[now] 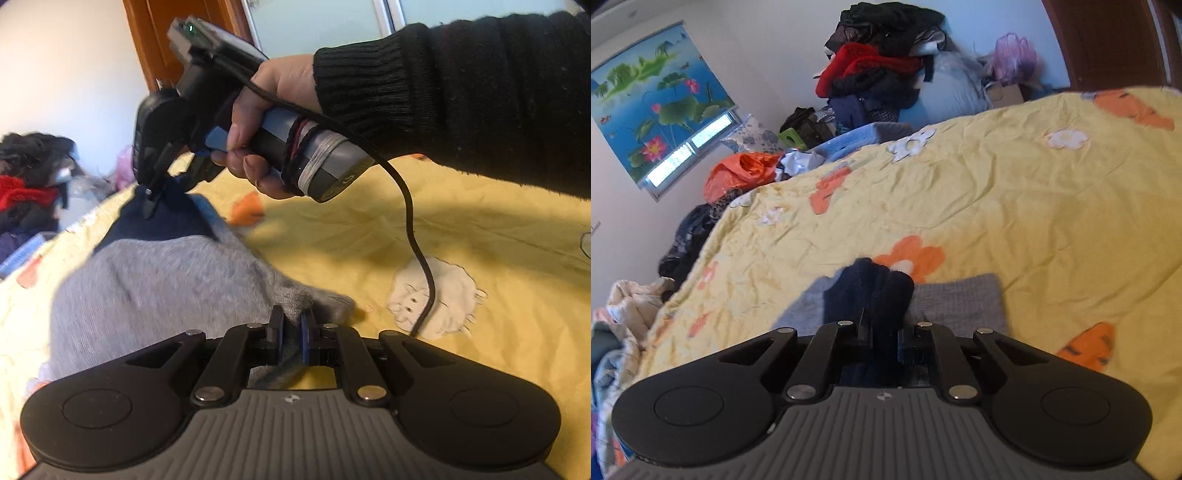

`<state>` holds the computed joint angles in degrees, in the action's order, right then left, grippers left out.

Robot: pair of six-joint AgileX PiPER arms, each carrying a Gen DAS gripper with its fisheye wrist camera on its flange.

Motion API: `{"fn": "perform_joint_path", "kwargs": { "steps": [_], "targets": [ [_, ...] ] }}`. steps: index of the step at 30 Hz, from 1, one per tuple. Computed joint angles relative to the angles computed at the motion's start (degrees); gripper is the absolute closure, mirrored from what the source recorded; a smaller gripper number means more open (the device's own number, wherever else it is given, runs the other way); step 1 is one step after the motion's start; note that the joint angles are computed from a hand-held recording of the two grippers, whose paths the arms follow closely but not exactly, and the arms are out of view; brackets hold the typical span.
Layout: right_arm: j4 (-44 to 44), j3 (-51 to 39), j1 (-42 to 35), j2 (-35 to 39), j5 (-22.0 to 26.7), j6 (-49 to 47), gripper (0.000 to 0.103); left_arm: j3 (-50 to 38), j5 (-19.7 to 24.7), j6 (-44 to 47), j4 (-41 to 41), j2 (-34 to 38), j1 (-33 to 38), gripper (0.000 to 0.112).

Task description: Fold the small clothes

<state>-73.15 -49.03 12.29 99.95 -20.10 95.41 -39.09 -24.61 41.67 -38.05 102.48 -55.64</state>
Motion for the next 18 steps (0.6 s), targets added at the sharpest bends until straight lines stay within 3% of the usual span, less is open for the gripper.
{"fn": "perform_joint_path", "kwargs": {
  "steps": [2,5,7,9,14,16,18],
  "targets": [
    [0.3,-0.9,-0.5,3.9,1.5,0.6,0.082,0.3,-2.8,-1.0,1.8,2.0,-0.4,0.104],
    [15.3,4.3,-1.6,0.4,-1.3,-10.5,0.050,3.5,-2.7,-9.2,12.4,-1.4,1.9,0.103],
    [26.8,9.8,-3.1,-3.5,-6.3,-20.1,0.010,8.3,-4.3,-17.9,23.8,-6.4,5.2,0.103],
    [32.9,14.6,-4.8,-6.4,-10.6,-25.1,0.007,12.6,-2.6,-27.0,35.3,-13.1,10.1,0.101],
    [27.9,25.2,-8.8,-12.0,-15.8,-21.3,0.012,17.7,2.5,-55.2,61.8,-24.4,27.6,0.097],
    [30.1,30.0,-7.2,-15.6,-15.7,-23.2,0.014,18.6,3.2,-59.5,62.9,-25.7,33.1,0.092],
    [31.4,34.3,-5.4,-19.7,-16.1,-23.2,0.015,20.2,4.0,-54.9,56.8,-27.4,35.2,0.092]
  ]
}}
